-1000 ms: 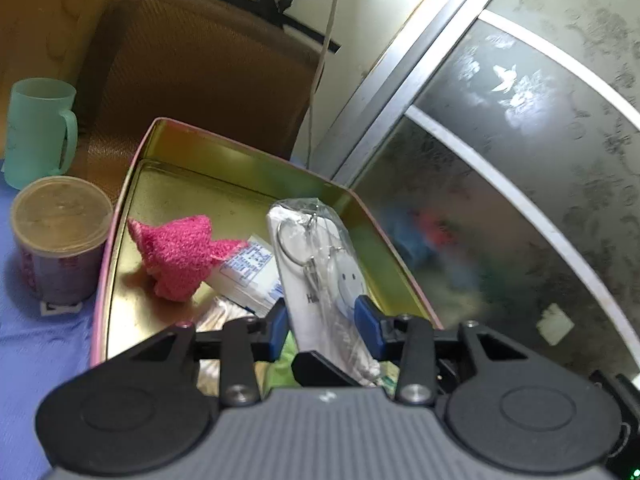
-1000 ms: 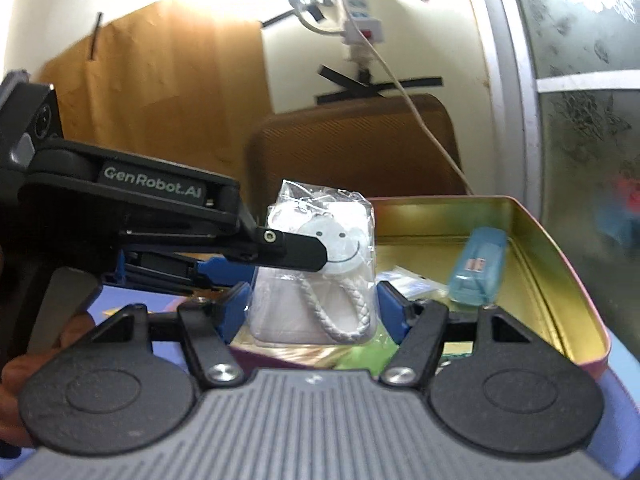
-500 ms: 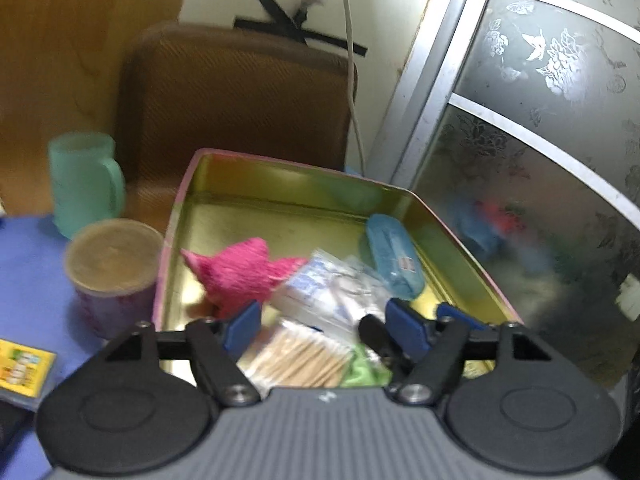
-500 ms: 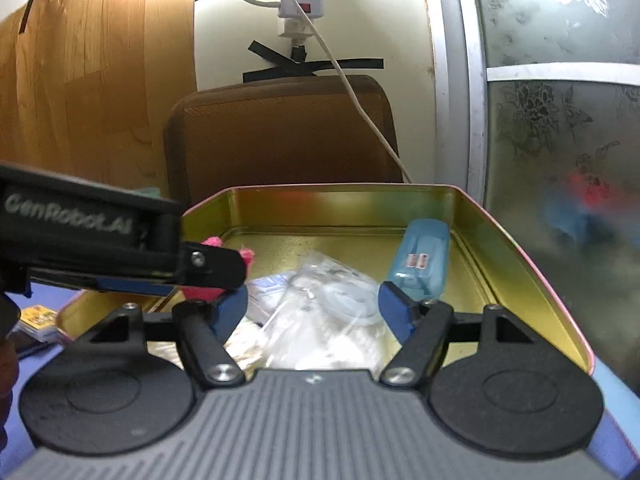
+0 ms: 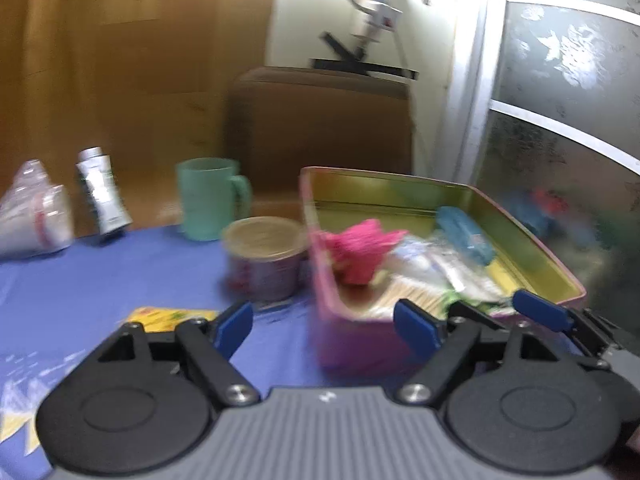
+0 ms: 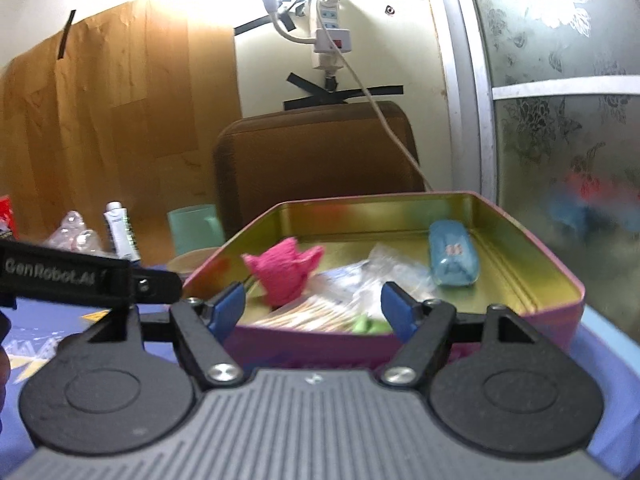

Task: Organize soft objects
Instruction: 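Withdraw the right tool from the tin back over the table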

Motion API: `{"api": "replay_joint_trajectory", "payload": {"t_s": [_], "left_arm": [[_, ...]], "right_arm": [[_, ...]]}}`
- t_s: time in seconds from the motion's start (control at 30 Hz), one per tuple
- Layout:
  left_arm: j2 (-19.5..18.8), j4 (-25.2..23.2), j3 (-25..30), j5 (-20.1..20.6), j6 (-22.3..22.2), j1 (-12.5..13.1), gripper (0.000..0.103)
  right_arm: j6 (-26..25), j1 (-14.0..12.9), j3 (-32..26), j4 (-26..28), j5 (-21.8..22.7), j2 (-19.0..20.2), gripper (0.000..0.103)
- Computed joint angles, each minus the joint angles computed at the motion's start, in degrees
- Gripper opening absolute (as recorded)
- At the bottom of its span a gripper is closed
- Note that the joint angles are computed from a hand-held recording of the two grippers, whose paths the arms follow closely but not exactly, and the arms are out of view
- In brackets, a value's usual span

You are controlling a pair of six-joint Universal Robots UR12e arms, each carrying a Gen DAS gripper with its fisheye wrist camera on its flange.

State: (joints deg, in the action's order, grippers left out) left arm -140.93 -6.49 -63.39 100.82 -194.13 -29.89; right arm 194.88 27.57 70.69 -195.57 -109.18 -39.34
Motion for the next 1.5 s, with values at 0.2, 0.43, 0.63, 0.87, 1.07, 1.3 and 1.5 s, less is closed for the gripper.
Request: {"api": "replay_joint_trajectory", "payload": {"t_s": [0.2, 0.43, 0.63, 0.87, 1.07, 1.3, 1.5], "left_arm": [[3.6, 2.8, -7.9, 4.0, -3.3, 0.9, 0.081], [6.1, 5.4, -14.3, 6.7, -6.0, 2.5, 0.08], [7.1, 5.6, -17.0, 8.0, -7.1, 3.9, 0.08], [7.1, 4.4, -18.1, 9.1, -7.9, 5.1, 0.08], [6.4, 5.2, -18.2, 9.3, -7.5, 5.7, 0.079], [6.4, 8.1, -19.0, 9.0, -7.8, 5.8, 0.076], [6.8, 10.1, -20.1, 5.3, -8.9, 6.5, 0.077]], "right_arm": [[2.4, 1.9, 0.7, 0.2, 1.0, -0.2, 0.078], [2.9, 3.4, -0.9, 5.0, 4.3, 0.2, 0.079], [3.6, 4.0, -3.2, 9.7, 7.0, 1.1, 0.079], [5.8, 4.0, -5.8, 15.2, 9.9, 2.2, 0.079], [5.4, 4.2, -6.5, 17.0, 9.4, 2.5, 0.079], [4.7, 4.3, -6.9, 17.0, 9.5, 2.7, 0.08], [5.4, 3.9, -6.4, 15.8, 11.8, 2.7, 0.08]]}}
